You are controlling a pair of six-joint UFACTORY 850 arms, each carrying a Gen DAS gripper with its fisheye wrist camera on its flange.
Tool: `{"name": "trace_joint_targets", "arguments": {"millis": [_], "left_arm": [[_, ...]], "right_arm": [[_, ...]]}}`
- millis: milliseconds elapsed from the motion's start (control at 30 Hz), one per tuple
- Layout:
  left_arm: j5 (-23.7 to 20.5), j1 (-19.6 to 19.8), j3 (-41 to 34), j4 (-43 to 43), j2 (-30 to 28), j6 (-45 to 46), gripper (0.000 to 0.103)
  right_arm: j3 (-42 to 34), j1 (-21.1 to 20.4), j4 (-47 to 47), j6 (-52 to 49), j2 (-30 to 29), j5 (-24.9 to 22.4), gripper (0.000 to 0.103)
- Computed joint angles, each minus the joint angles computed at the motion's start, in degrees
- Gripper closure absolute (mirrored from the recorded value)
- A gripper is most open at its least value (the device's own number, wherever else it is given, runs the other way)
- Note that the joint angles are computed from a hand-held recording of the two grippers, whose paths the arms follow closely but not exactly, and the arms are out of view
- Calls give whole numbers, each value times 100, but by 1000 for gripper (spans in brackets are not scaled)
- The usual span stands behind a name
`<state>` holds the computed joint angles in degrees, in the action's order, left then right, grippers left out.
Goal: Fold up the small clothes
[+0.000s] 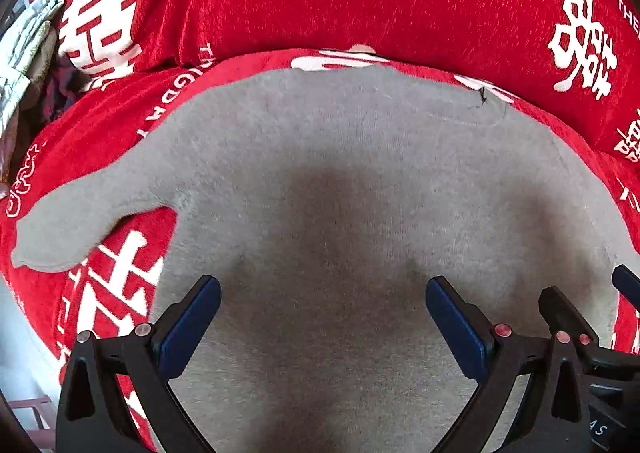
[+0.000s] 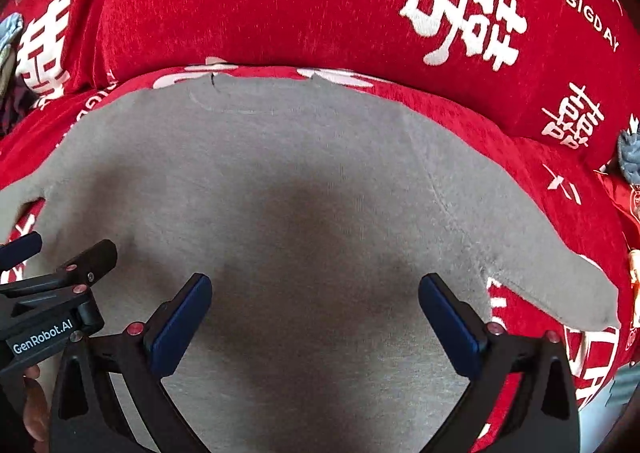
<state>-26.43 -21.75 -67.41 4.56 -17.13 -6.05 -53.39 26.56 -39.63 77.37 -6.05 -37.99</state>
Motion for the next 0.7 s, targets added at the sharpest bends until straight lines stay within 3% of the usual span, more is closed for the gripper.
{"name": "trace_joint_targets", "arguments": {"millis": [133, 433, 700], "left_arm": [[53, -89, -7, 346, 71, -256, 0], [200, -277, -31, 228, 131, -439, 0], [96, -767, -234, 691, -13, -901, 0]], "right_arm": [[-1, -4, -147, 112, 49, -103, 0], [367, -223, -386, 492, 442, 27, 0], [818, -619, -553, 814, 893, 142, 0]]}}
